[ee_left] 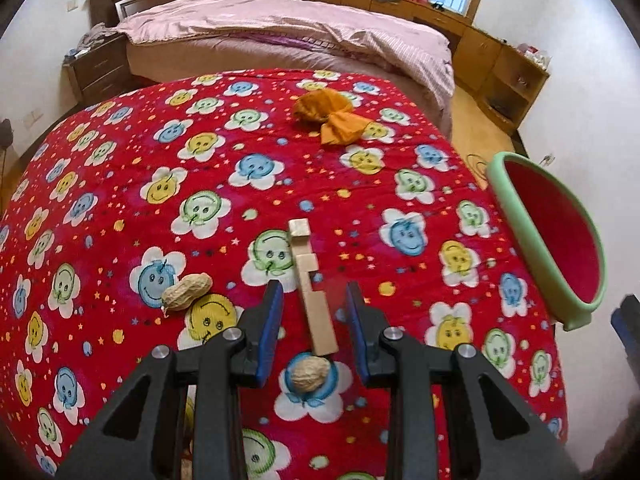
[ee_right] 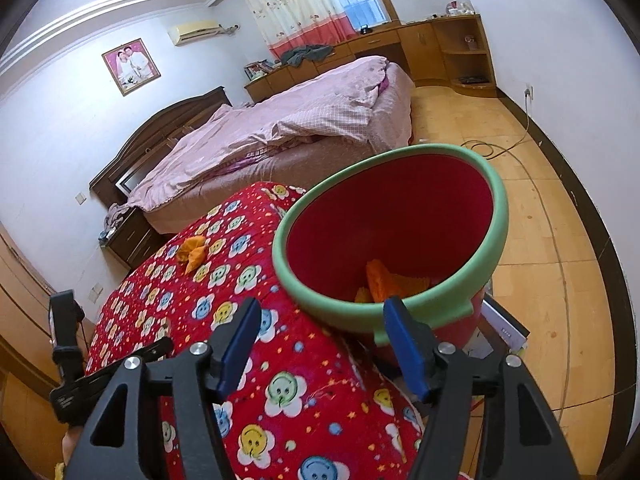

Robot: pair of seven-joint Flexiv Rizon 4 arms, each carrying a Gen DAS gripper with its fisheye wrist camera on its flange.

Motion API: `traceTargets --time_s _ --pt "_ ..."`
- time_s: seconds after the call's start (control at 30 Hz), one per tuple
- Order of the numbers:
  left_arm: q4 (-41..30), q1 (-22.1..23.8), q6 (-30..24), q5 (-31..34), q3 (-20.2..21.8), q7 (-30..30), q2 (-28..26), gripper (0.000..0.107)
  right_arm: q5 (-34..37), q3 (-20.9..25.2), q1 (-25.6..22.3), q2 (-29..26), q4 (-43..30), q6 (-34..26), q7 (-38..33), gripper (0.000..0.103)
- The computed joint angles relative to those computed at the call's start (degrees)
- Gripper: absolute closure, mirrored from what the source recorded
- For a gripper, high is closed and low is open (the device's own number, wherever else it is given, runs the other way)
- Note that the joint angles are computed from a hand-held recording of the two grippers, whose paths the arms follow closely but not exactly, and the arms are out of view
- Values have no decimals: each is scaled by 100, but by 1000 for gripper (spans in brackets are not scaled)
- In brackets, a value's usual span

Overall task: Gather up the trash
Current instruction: 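Move both grippers back over the wooden stick and orange bow, then grasp the light wooden stick upright with the left gripper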

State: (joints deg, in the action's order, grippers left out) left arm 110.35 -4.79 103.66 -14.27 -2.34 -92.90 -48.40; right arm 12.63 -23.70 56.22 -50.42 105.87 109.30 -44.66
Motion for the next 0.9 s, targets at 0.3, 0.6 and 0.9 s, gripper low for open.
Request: traceTargets --time_s 0.3,0.6,0.9 --pt "-97 -325 202 -31 347 108 -136 92 -284 237 -190 -43 -196 -147 -12 36" --pt "79 644 554 388 -559 56 -99 97 -726 492 -437 -153 -591 -366 13 36" --pt "102 860 785 499 -380 -22 191 97 -1488 1038 -967 -256 -1278 -772 -15 35"
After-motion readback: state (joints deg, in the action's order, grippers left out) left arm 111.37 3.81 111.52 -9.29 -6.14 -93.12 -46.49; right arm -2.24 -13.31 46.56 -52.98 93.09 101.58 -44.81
